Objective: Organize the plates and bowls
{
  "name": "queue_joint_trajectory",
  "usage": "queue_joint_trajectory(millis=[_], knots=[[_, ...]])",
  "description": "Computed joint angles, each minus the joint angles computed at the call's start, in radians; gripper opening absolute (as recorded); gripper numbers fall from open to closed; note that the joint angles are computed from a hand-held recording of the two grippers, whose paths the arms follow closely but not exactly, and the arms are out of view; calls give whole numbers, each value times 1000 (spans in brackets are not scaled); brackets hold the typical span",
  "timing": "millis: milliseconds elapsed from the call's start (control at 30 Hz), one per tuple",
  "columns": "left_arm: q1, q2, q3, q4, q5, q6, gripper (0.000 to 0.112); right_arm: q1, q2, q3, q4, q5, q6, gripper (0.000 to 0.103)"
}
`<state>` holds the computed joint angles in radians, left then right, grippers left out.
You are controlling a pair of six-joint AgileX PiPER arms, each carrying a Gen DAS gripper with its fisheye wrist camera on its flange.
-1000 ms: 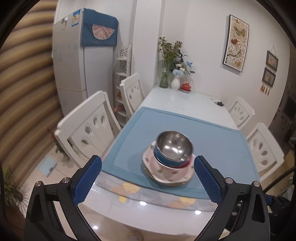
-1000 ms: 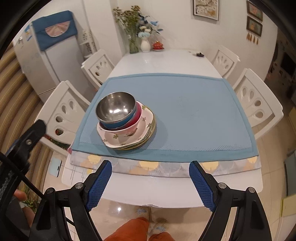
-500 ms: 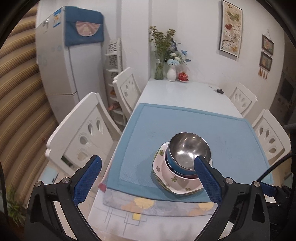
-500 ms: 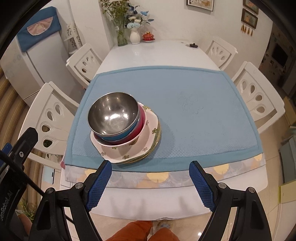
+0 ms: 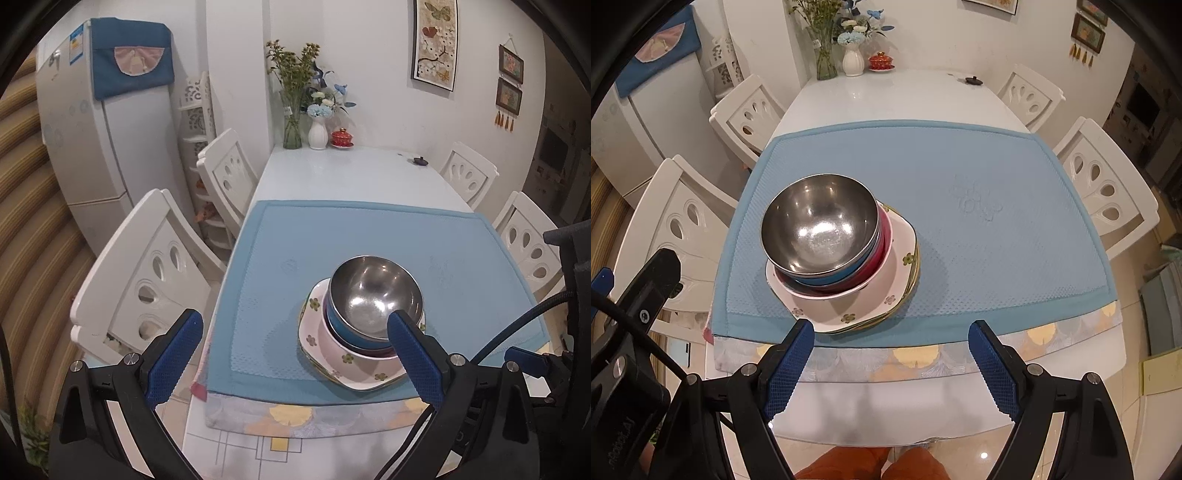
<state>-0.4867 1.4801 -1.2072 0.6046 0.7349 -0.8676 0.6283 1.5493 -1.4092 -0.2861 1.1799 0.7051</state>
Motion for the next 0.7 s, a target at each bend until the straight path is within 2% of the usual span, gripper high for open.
queue_joint_trajectory(millis=[700], knots=[[52,44,-36,-98,-24,104,100,16,58,-56,-9,34,14,84]])
